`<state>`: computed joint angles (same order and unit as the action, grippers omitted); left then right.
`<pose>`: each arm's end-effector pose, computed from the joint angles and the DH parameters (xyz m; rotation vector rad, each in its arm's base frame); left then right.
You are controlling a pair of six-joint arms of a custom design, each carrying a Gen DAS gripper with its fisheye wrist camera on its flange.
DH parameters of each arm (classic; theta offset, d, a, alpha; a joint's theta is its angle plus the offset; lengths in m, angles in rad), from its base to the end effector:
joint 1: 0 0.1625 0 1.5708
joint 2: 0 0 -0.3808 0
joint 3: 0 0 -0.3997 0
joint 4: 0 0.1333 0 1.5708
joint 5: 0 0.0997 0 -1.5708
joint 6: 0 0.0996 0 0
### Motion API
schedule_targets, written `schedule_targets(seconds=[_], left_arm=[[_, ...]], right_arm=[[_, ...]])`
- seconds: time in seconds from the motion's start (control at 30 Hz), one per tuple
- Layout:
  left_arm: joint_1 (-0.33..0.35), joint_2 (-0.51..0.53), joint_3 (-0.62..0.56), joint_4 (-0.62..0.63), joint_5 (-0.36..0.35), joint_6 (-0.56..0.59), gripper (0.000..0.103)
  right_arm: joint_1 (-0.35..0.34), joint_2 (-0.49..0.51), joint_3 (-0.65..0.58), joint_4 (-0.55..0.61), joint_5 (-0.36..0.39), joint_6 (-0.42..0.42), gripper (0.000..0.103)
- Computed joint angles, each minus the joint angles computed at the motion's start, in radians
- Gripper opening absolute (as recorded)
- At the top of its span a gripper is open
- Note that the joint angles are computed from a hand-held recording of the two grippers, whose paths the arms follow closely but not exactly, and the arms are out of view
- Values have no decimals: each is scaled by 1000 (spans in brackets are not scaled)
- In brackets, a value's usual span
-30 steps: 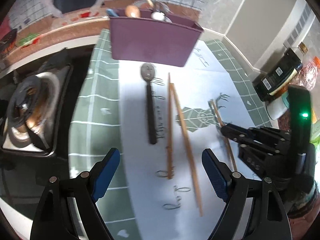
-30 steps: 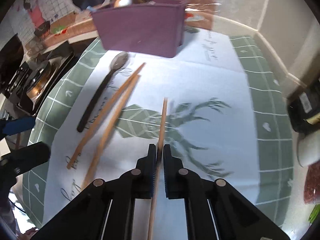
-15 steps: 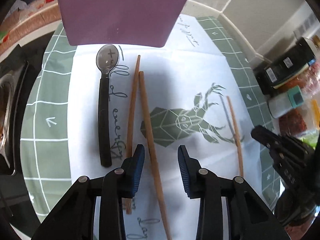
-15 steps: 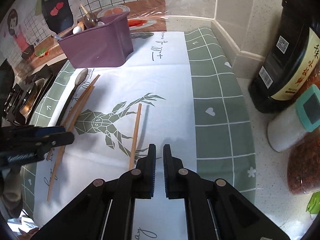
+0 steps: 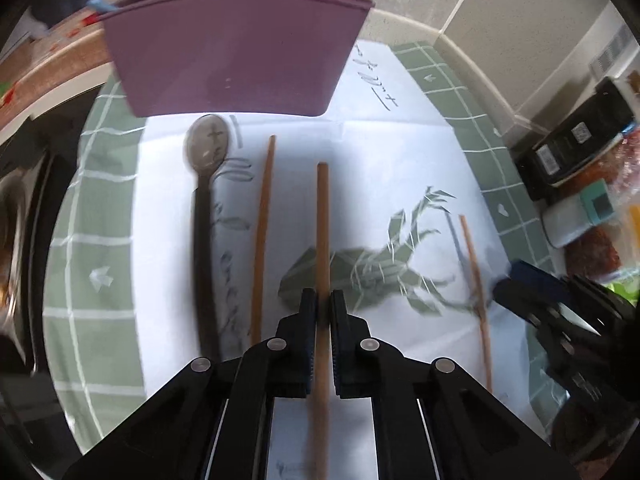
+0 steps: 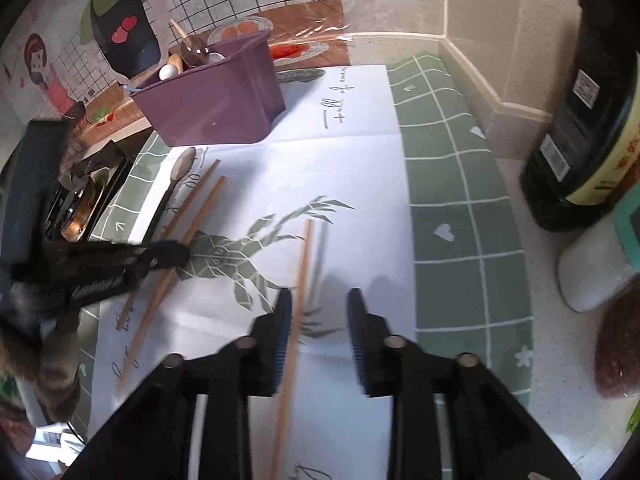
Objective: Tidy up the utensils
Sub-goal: 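Grasp a wooden chopstick with the right tool while the left tool grasps another chopstick, then lift both chopsticks over the purple caddy and open both tools to drop them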
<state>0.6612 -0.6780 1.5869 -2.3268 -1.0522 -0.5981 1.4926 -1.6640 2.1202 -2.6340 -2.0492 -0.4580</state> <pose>-0.3832 -0.5296 -0.0146 0.4628 2.6016 -0.3321 0.0516 -0.4611 0.3498 0.2807 -2.4585 0.5857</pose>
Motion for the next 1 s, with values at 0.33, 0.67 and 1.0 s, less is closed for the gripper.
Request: schedule_targets(seconds=[0.33,0.67,1.0], left_arm=[[-47,-212,237,-172,16,-57,7],[-83,-317,331,-248,34,-29,7],[-131,-395,353,-319,75,66,7]], right_arm=[[38,129,-28,-65,-132,27,29],[144,92,27,-120,-168,-37,5],[274,60,14,-129,-164,-4,5]])
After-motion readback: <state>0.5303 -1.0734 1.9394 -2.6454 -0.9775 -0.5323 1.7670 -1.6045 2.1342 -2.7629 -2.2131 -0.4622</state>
